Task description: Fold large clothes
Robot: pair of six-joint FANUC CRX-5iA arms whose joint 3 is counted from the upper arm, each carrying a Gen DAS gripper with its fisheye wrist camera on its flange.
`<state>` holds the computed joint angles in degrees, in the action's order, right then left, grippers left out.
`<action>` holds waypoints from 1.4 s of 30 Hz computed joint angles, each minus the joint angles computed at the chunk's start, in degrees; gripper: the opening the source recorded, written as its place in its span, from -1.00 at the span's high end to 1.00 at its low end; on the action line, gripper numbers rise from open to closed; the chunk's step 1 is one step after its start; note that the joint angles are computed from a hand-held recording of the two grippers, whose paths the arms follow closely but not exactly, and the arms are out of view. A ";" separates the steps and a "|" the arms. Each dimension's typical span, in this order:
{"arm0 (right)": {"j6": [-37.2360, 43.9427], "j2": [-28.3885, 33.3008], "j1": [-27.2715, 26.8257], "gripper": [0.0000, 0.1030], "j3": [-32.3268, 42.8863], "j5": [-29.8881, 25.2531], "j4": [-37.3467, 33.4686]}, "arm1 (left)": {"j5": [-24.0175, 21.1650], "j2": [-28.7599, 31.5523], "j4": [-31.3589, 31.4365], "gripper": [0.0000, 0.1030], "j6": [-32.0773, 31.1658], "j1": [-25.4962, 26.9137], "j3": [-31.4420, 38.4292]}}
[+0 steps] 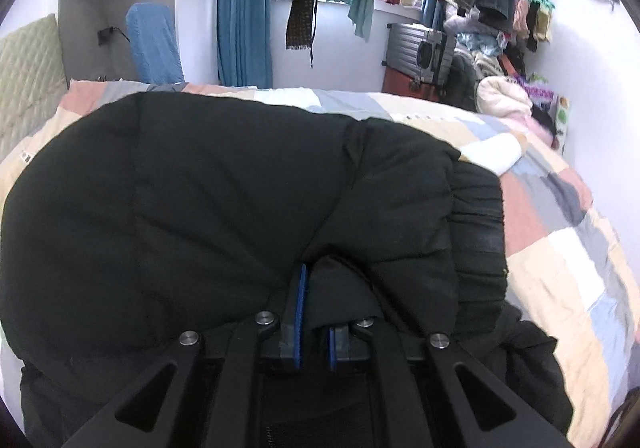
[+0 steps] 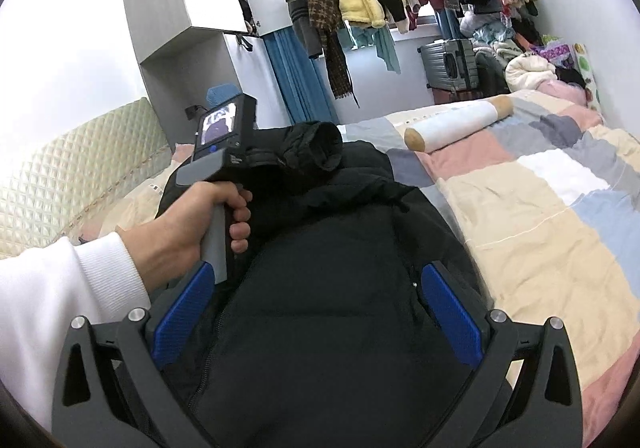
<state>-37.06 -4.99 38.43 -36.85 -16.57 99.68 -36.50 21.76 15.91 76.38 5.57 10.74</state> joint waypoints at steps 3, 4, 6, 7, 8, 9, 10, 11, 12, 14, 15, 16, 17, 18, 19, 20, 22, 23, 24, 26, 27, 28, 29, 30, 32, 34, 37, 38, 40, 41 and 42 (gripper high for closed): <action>0.38 0.24 -0.01 -0.99 0.20 0.39 0.37 | 0.36 -2.22 -2.71 0.83 1.72 0.50 -1.49; 0.56 0.07 0.12 -0.99 0.03 0.20 0.47 | 0.12 -2.71 -3.95 0.82 2.61 0.47 -1.42; 0.72 -0.15 0.37 -0.99 -0.10 -0.46 0.89 | -0.20 -4.36 -5.29 0.80 3.38 0.44 -2.41; 0.75 -0.28 0.41 -0.99 -0.15 -0.57 1.09 | -1.22 -5.07 -5.98 0.79 3.61 0.47 -2.50; 0.41 -0.43 0.28 -0.99 -0.28 -0.56 1.72 | -2.87 -5.89 -6.91 0.79 3.57 0.60 -2.47; 0.51 -0.64 0.52 -0.99 -0.39 -0.94 1.91 | -3.40 -6.94 -7.55 0.79 3.74 0.63 -3.17; 0.64 -0.81 0.63 -0.99 -0.45 -1.11 2.06 | -4.13 -7.74 -8.56 0.78 4.29 0.70 -3.30; -0.30 -1.25 0.29 -0.99 -0.67 -0.72 3.66 | -5.20 -8.36 -10.02 0.78 4.92 0.58 -2.99; -2.12 -1.75 -0.23 -0.99 -0.96 -0.47 6.34 | -6.55 -9.22 -11.96 0.77 5.33 0.27 -2.66; -0.78 -1.96 0.76 -0.99 -1.02 -1.73 5.83 | -6.39 -11.80 -13.03 0.75 4.54 0.27 -4.51; 0.86 -1.98 1.57 -0.99 -0.94 -2.25 4.45 | -6.21 -12.94 -13.32 0.74 4.42 0.27 -5.49; 2.16 -2.07 2.17 -0.99 -0.89 -2.54 3.47 | -6.06 -14.21 -13.42 0.73 4.43 0.38 -6.50; 2.84 -2.18 2.61 -0.99 -0.89 -2.86 3.17 | -5.66 -15.58 -12.75 0.71 4.04 0.77 -8.00; 3.99 -2.26 3.47 -0.99 -0.88 -3.75 2.39 | -5.27 -16.99 -11.37 0.70 2.95 1.42 -9.76; 4.74 -2.34 3.88 -0.99 -0.90 -4.10 2.02 | -4.95 -18.24 -9.82 0.68 1.56 2.08 -11.44; 5.59 -2.48 4.21 -0.99 -0.97 -4.21 1.47 | -4.84 -19.65 -8.55 0.60 0.00 2.81 -13.28; 7.25 -2.74 5.23 -0.99 -1.13 -5.03 -0.20 | -5.27 -21.39 -9.21 0.25 -0.63 3.18 -15.02; 7.96 -2.93 5.76 -0.99 -1.25 -5.66 -0.85 | -4.59 -23.21 -9.80 -0.05 -0.86 3.55 -17.01; 8.71 -3.13 6.25 -0.99 -1.38 -6.20 -1.58 | -2.77 -25.17 -9.30 -0.15 -2.13 3.93 -19.58; 9.92 -3.40 6.94 -0.99 -1.44 -6.74 -2.94 | 2.03 -29.99 -4.48 -0.37 -8.67 5.52 -26.72; 10.17 -3.59 7.10 -0.99 -1.52 -6.73 -3.12 | 3.83 -32.48 -1.64 -0.38 -12.56 6.42 -30.28; 10.25 -3.77 7.24 -0.99 -1.59 -6.68 -3.06 | 4.44 -34.46 0.87 -0.38 -15.96 7.31 -33.00; 10.30 -4.01 7.33 -0.99 -1.74 -6.51 -2.74 | 4.36 -36.44 3.17 -0.38 -18.90 8.38 -35.44; 10.67 -4.02 7.48 -0.99 -1.71 -6.47 -2.68 | 4.65 -37.38 4.68 -0.38 -20.44 8.96 -36.79; 11.98 -3.77 7.92 -0.99 -1.43 -6.28 -3.66 | 5.60 -41.67 11.72 -0.38 -26.40 11.59 -42.20; 13.36 -3.23 8.14 -0.99 -0.86 -5.81 -5.13 | 4.87 -44.65 16.97 -0.38 -30.47 14.14 -45.71; 17.42 -1.79 9.14 -0.99 0.72 -5.65 -9.38 | 3.17 -48.52 27.94 -0.38 -38.22 18.32 -51.17; 18.57 -1.37 9.43 -0.99 1.18 -5.78 -10.40 | 2.09 -49.10 30.44 -0.38 -39.98 19.49 -52.24; 21.38 -0.25 9.88 -0.99 2.45 -5.69 -12.80 | -0.40 -50.34 34.00 -0.38 -42.40 22.18 -53.81; 21.96 0.14 10.14 -0.99 2.78 -5.60 -13.60 | -0.74 -51.25 36.49 -0.38 -44.39 23.29 -55.10; 23.33 0.81 10.39 -0.99 3.62 -5.50 -15.38 | -0.87 -51.53 37.97 -0.38 -45.63 23.84 -55.67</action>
<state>-13.73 -4.18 48.82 -33.23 -22.06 84.30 -37.38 -29.77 53.88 30.75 29.40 -44.94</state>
